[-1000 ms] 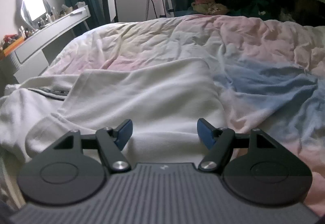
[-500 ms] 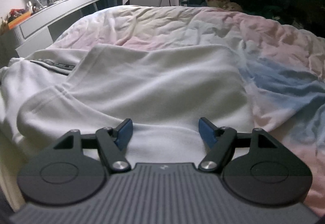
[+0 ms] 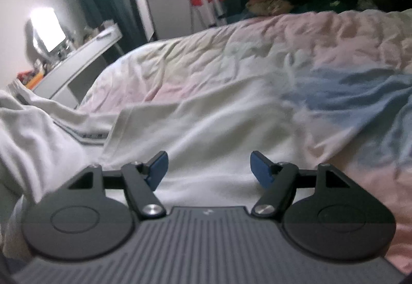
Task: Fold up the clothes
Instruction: 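Grasp the sweatpants cuff with the right gripper while the left gripper releases the waistband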
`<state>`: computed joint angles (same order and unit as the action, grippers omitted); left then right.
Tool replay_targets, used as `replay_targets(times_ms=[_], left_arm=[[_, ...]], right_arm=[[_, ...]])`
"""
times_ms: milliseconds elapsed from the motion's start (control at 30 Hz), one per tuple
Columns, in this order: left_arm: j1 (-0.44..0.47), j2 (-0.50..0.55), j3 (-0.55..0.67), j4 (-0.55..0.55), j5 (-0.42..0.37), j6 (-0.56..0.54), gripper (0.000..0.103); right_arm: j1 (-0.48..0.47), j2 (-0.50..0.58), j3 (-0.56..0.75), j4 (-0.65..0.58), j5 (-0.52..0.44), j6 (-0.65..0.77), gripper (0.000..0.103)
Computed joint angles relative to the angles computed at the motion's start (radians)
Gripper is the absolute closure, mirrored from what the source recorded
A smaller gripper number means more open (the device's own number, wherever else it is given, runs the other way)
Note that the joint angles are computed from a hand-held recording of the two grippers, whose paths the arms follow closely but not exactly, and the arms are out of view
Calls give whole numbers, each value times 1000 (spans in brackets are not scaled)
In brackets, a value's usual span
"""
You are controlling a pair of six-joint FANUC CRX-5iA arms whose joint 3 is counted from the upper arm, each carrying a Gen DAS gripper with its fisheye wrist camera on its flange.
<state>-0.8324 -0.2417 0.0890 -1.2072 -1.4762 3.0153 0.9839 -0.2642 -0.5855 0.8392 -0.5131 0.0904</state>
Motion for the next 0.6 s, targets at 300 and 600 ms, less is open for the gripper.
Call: replay_targets(times_ms=[300,600], left_arm=[[-223,385,300,-226,53,-18,94],[-210,680,446,64,298,-267,92]], right_arm=[[-115,-109,-63,55,57,-197,30],[-238,-160,-144,161,178,-367,29]])
